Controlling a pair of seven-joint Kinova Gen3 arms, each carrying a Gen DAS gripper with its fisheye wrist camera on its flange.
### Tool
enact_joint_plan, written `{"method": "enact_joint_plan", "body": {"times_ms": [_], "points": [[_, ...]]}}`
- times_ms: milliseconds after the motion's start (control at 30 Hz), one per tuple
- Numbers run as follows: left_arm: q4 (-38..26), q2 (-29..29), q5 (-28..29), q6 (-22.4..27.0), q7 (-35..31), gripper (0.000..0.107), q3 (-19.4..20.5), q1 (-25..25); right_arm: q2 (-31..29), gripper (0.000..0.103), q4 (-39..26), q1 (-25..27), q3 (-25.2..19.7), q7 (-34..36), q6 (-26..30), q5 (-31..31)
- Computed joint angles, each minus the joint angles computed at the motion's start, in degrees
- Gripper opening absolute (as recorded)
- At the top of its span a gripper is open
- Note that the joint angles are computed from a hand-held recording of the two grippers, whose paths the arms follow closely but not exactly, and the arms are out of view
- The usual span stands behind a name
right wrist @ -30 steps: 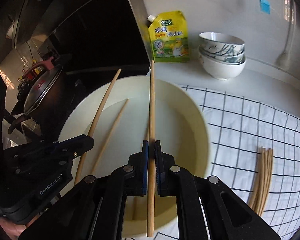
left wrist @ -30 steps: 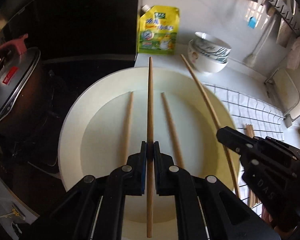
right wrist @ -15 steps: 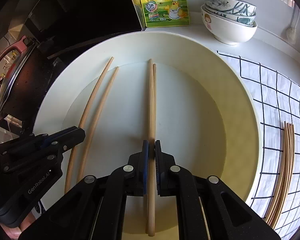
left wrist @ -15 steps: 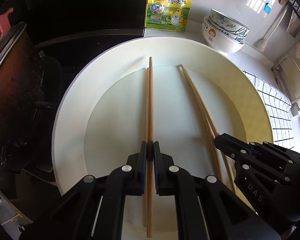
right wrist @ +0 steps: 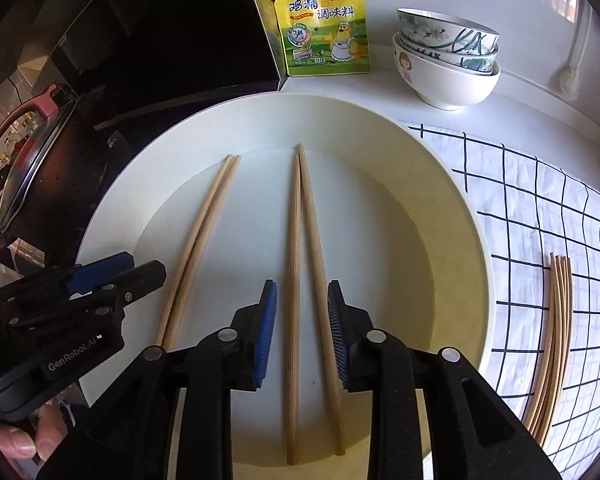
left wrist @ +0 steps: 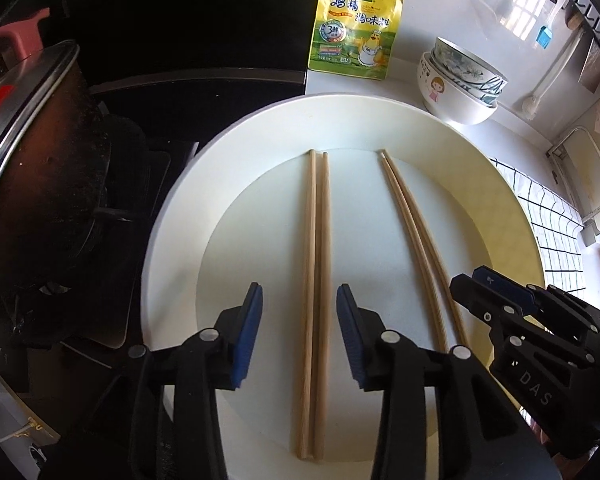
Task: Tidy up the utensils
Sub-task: 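Carry both chopsticks into the white basin and open both tools, then move both tools back over the remaining chopsticks on the cloth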
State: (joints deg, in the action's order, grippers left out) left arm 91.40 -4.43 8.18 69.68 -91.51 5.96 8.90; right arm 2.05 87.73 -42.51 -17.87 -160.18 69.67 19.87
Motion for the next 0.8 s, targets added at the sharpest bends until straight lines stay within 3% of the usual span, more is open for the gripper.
{"method": "enact_joint_plan", "body": {"times_ms": [400, 800], "points": [[-0.6, -1.7, 0.7, 1.0, 0.4, 0.043, 0.0, 0.1, -1.0, 0.026, -1.2, -0.9, -0.9, -0.7, 3.0, 0.9], [-0.8, -4.4, 0.9, 1.7, 1.5, 0.057, 0.7, 0.9, -3.9, 0.031, -1.1, -1.5, -3.6, -4.4, 6.5, 3.1]]}}
